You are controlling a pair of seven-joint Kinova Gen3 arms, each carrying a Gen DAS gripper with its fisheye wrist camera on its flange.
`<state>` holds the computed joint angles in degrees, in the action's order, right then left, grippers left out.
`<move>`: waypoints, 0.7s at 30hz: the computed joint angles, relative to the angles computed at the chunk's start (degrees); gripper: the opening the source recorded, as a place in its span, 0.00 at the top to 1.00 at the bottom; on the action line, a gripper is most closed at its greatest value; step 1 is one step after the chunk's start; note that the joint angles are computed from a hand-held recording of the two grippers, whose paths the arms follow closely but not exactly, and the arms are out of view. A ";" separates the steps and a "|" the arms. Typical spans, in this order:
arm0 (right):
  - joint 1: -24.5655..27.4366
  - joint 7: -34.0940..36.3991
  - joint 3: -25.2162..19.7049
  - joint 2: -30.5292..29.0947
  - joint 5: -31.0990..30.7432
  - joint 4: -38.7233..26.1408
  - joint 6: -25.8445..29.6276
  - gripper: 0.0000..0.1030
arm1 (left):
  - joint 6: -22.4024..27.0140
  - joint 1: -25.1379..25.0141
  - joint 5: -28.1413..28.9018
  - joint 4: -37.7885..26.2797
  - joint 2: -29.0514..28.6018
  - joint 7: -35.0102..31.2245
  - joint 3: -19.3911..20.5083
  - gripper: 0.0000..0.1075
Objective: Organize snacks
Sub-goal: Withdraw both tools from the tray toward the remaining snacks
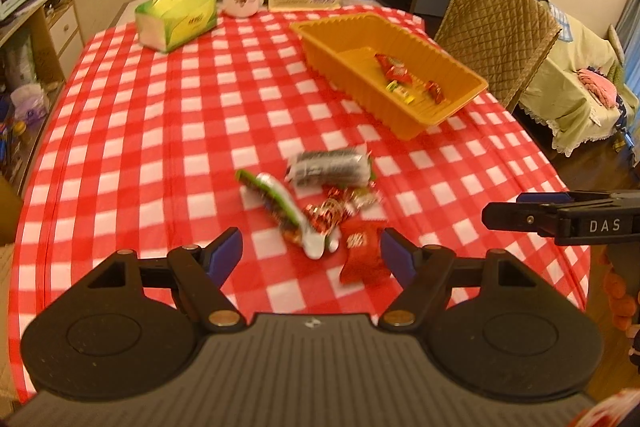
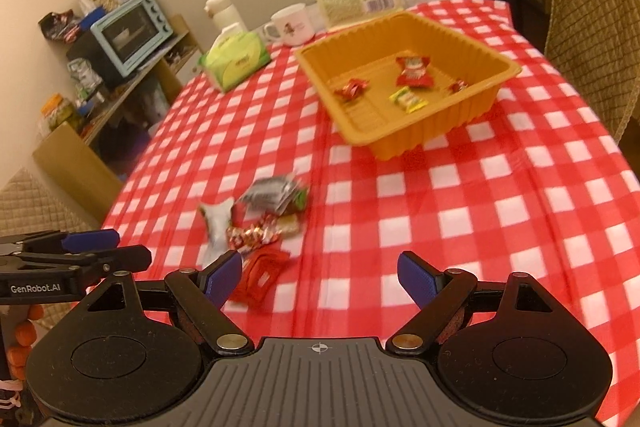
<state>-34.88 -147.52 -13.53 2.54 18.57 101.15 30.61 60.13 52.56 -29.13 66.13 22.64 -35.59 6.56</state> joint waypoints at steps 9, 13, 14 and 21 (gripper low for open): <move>-2.01 2.78 -0.05 3.17 -2.53 -1.92 0.04 0.18 | -0.20 -0.68 0.43 3.25 -1.69 1.58 0.56 0.31; -3.32 4.48 0.33 4.87 -3.74 -3.57 0.29 0.19 | -0.47 -1.22 0.58 4.43 -2.28 1.79 0.99 0.31; -3.70 4.84 0.44 5.40 -3.92 -4.07 0.41 0.21 | -0.57 -1.39 0.67 4.67 -2.38 1.82 1.09 0.31; -5.89 6.29 1.84 9.22 -5.62 -7.67 1.80 0.38 | -1.42 -2.37 0.97 6.85 -3.19 2.06 1.52 0.31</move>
<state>-40.78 -141.23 -11.68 11.76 12.95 93.48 32.41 58.70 50.19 -28.16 72.97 19.44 -33.52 8.08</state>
